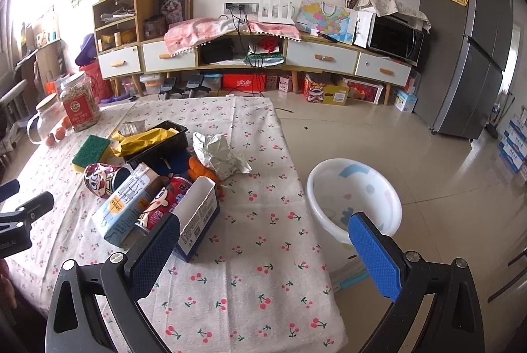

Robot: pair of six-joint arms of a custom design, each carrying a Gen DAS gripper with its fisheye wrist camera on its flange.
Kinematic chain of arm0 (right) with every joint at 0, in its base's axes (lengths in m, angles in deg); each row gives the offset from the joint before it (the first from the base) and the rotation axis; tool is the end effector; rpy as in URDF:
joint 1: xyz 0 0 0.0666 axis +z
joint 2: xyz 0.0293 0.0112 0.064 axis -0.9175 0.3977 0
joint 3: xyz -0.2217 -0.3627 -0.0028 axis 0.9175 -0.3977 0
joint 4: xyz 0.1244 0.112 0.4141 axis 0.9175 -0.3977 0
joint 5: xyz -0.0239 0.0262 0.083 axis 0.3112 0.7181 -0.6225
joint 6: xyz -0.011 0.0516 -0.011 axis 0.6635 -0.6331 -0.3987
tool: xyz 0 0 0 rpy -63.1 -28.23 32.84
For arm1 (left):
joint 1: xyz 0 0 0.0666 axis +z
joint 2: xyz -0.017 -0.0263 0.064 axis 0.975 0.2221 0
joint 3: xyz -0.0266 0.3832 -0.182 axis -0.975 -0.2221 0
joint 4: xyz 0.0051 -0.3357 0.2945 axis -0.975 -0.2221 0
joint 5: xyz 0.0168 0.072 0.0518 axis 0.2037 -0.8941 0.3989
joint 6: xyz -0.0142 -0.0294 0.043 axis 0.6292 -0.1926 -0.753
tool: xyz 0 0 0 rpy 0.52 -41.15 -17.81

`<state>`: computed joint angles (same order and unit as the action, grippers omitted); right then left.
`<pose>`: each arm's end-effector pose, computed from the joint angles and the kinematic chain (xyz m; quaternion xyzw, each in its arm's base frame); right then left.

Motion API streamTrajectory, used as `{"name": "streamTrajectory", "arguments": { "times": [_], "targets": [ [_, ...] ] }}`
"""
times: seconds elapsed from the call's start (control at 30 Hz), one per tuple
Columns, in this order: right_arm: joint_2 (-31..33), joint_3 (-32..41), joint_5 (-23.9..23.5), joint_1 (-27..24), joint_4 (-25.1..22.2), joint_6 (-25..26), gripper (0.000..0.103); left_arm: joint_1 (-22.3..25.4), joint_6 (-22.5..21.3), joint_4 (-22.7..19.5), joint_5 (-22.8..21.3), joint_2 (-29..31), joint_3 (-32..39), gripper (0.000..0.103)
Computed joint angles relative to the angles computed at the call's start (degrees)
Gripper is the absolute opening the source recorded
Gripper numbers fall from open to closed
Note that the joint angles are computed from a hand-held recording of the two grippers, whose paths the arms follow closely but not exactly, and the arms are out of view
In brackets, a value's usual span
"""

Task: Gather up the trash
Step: 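Grasp the light-blue milk carton with the left gripper while the right grasps the blue box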

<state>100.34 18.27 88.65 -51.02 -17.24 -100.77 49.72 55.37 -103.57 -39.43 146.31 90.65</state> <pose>0.5793 0.1425 0.3736 0.1804 0.8892 -0.0933 0.4100 0.6591 -0.3396 0.3089 0.1789 0.9082 -0.0637 0.3730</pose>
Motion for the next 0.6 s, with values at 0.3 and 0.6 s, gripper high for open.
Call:
{"name": "streamTrajectory", "arguments": {
  "times": [0.3,0.6],
  "targets": [
    [3.9,9.28,-5.7,-2.16,-10.72,2.72,0.103,2.17,-5.99,-13.56,5.65,6.65,12.92,0.102],
    [12.65,19.63,-19.73,-5.6,-18.55,-0.45,0.103,5.05,-4.08,-27.84,10.04,17.57,30.85,0.102]
  ]
}}
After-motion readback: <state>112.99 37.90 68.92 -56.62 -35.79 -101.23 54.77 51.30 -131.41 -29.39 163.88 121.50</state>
